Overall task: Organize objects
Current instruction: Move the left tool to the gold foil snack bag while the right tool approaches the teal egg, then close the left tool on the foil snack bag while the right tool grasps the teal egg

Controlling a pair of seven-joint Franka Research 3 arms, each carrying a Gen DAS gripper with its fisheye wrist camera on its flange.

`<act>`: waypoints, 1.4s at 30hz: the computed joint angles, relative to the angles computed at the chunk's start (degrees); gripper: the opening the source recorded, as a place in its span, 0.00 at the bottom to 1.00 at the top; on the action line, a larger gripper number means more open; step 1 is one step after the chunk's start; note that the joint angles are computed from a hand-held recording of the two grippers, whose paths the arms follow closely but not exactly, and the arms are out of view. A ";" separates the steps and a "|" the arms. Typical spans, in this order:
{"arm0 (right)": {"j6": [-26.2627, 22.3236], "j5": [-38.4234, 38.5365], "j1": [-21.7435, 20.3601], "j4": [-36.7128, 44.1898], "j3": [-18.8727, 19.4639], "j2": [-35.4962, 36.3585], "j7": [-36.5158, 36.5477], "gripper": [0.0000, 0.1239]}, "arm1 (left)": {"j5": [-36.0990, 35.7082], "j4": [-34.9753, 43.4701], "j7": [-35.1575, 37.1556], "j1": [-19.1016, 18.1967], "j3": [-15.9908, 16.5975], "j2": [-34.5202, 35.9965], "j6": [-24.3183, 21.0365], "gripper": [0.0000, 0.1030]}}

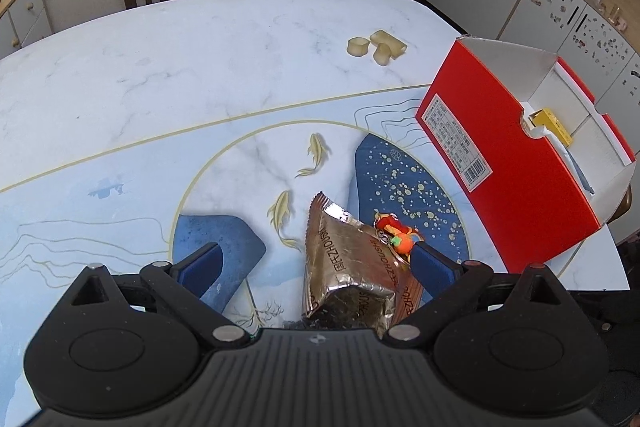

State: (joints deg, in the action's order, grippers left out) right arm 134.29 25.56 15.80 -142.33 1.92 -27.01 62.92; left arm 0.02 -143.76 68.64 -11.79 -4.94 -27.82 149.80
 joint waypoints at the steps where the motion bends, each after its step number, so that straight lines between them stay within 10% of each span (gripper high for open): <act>1: 0.23 -0.25 -0.09 0.00 0.26 0.10 0.35 0.50 | -0.09 0.09 0.18 -0.07 0.09 0.26 0.06 0.98; 42: 5.88 -7.07 -7.30 -3.89 -0.88 -2.26 16.03 0.37 | -9.97 5.02 18.68 -1.78 -0.17 9.03 -3.50 0.97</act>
